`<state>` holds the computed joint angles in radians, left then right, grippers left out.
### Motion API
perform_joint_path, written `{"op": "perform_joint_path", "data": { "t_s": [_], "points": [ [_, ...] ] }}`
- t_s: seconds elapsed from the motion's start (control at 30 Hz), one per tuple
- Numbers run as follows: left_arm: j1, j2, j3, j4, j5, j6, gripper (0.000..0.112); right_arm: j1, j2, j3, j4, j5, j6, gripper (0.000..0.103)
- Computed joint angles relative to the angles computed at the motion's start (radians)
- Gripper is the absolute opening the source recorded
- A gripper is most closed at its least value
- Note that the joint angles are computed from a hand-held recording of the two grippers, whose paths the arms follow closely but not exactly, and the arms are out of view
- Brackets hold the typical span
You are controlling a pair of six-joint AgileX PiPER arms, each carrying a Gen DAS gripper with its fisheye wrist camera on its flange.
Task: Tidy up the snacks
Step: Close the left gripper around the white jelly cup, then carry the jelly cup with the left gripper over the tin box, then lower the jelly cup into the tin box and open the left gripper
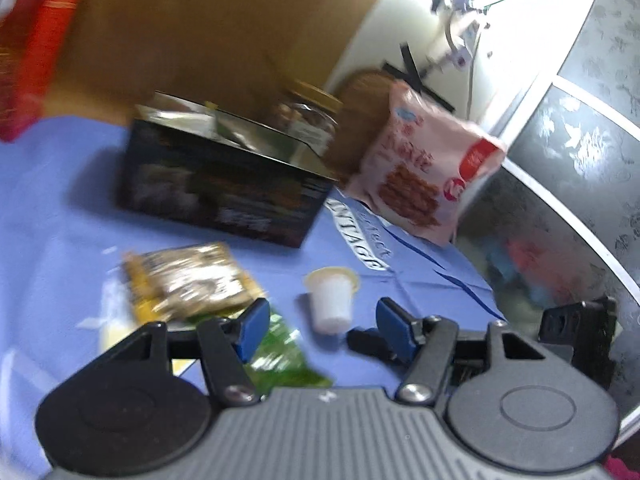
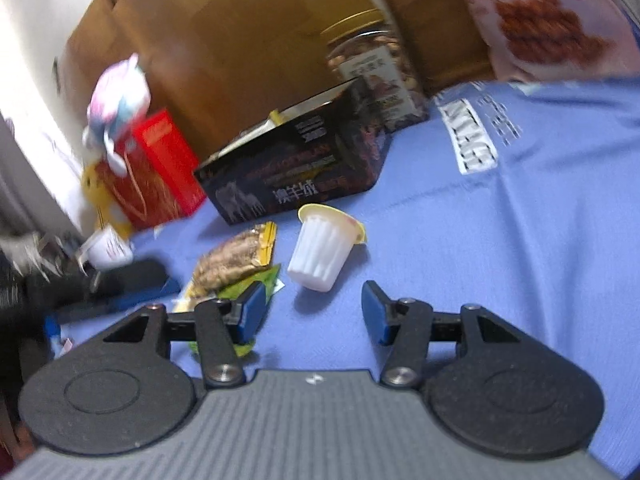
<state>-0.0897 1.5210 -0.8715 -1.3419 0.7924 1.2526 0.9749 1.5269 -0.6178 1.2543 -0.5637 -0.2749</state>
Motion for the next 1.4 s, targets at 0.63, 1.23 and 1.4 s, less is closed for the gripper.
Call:
{"op": "perform_joint_path", "data": {
  "t_s": [0.63,1.23,1.4],
  "points": [
    [-0.121,0.241,-0.300,0.237,0.027,-0.340,0.035,-0.084,0.064,-0.104,-0.039,0.078,-0.268,0.044],
    [-0.085,0.471,-0.835,0.327,0.036,-0.540,0.036,-0.300,0.214,-0.441,-0.266,0.157,-0.370,0.045],
    [-0.123,0.577,-0.960,0.427,-0.012,-0.632,0.046,-0.331,0.297,-0.507,-0.141,0.125,-0.495,0.048]
  ]
}}
